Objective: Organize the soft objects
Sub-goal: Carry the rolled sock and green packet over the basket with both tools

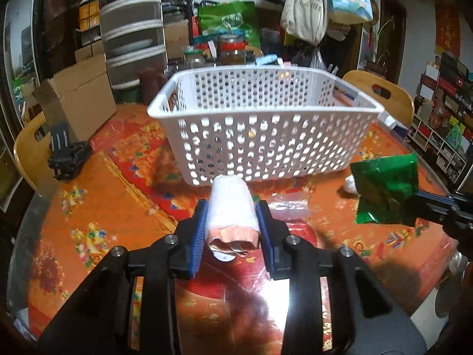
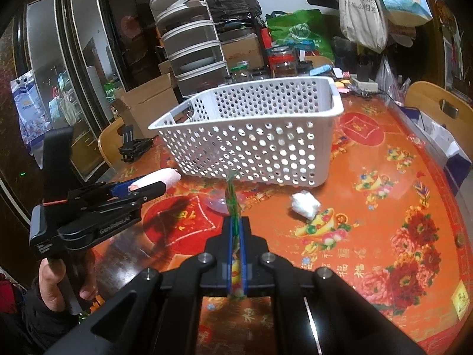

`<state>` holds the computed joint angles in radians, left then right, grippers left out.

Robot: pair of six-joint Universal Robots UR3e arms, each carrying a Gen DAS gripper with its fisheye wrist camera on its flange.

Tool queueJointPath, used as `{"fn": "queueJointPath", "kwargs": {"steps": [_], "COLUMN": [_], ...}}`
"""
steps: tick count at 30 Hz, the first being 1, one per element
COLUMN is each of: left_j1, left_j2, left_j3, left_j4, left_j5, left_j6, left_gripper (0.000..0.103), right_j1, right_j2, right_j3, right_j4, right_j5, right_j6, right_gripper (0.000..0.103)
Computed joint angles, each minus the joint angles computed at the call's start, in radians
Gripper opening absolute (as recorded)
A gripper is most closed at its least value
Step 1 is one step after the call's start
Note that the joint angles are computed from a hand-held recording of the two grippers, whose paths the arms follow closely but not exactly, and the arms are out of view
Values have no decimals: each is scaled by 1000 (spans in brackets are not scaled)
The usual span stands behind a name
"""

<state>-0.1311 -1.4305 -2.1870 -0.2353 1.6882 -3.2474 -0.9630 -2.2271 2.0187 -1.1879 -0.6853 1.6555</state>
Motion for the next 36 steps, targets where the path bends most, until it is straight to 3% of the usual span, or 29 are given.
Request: {"fn": "queueJointPath", "kwargs": {"steps": [4, 10, 13, 18, 21, 24, 31, 36], "left_j1": [18, 39, 43, 73, 83, 87, 83, 85], "left_j2": [91, 132, 107, -19, -146, -320, -725, -901], "left_j3": [22, 150, 250, 499, 683, 913, 1451, 1648], "left_j4": [-73, -194, -250, -366, -449, -566, -876, -983], "left_j5": [-26, -57, -71, -119, -139, -155, -138, -118], "left_j6": [15, 43, 53, 72, 79, 85, 61, 47], "left_gripper": [30, 30, 30, 30, 30, 30, 30, 30], "right_j1": [-17, 10, 58, 210, 354, 478, 694, 767], "right_j2": [-6, 34, 78, 212, 367, 544, 887, 1036], "right_j3": [-75, -194, -251, -327, -404, -532, -812, -934], "right_j4": [96, 115, 35, -299, -570, -683, -756, -746], "right_j5": [20, 57, 80, 80, 6, -88, -334, -448], "right_j6": [-42, -17, 69, 368, 605, 745, 916, 958], "right_gripper": [3, 3, 3, 3, 3, 3, 3, 3]}}
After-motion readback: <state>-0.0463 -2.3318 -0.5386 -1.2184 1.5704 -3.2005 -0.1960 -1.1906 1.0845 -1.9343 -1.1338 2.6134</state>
